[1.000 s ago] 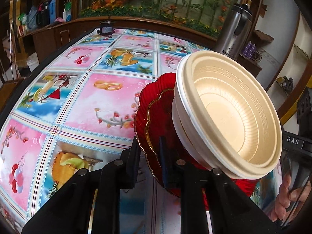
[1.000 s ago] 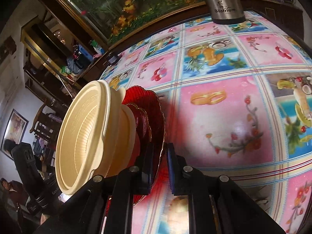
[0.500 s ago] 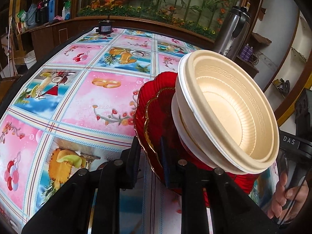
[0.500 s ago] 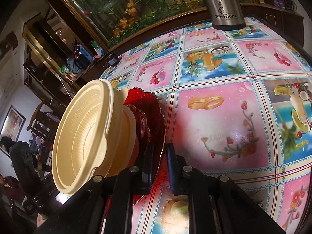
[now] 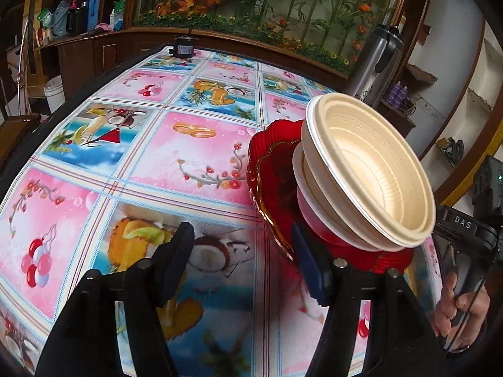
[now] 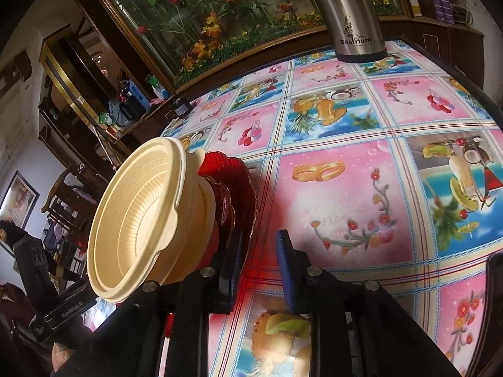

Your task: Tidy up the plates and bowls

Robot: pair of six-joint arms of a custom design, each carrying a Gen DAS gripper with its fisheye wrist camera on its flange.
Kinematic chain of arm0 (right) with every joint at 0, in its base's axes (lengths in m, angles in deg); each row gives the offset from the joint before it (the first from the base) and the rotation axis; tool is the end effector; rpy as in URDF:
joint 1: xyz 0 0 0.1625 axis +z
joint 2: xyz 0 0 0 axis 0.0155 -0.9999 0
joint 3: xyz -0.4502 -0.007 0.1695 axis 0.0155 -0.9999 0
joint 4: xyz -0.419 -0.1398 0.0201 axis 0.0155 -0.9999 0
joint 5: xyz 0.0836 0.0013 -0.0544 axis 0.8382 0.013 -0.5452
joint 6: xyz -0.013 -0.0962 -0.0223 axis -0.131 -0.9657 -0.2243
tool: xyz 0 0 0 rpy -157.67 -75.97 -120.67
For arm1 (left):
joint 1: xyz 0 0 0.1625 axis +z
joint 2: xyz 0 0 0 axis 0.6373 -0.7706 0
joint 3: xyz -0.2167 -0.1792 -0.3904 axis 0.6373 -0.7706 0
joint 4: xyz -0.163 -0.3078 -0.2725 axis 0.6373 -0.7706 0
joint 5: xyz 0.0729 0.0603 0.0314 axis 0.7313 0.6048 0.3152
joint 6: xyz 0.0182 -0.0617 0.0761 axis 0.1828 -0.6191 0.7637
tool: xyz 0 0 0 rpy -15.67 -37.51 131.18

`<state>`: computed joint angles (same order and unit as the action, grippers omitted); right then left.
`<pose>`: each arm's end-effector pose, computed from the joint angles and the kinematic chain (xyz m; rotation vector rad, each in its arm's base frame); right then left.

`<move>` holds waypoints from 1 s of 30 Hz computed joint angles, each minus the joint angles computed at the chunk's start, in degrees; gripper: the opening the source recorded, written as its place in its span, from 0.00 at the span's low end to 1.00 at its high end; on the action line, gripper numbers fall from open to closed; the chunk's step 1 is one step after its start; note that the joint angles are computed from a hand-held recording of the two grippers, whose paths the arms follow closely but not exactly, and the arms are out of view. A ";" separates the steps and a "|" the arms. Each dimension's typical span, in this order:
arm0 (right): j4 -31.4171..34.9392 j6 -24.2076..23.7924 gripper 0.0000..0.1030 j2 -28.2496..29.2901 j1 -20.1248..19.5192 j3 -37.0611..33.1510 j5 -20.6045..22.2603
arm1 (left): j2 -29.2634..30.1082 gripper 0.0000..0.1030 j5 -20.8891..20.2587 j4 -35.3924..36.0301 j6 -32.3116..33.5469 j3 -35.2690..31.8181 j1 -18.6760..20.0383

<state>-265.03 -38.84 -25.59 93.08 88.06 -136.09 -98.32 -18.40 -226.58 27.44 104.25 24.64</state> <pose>0.1289 -0.6651 0.1796 -0.2713 -2.3752 1.2722 -0.1851 -0.7608 0.1431 0.9533 2.6347 -0.5815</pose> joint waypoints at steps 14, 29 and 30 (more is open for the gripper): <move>-6.51 -1.02 0.37 -0.46 0.11 3.37 -0.67 | -2.39 0.69 -4.38 -1.66 2.15 2.34 0.20; -6.72 1.46 0.37 -0.84 0.24 5.02 -7.62 | -4.77 0.76 -4.55 -6.10 3.77 5.43 0.76; -6.83 1.61 0.37 -0.87 0.21 5.23 -7.84 | -5.00 0.79 -4.34 -7.91 4.28 6.10 0.80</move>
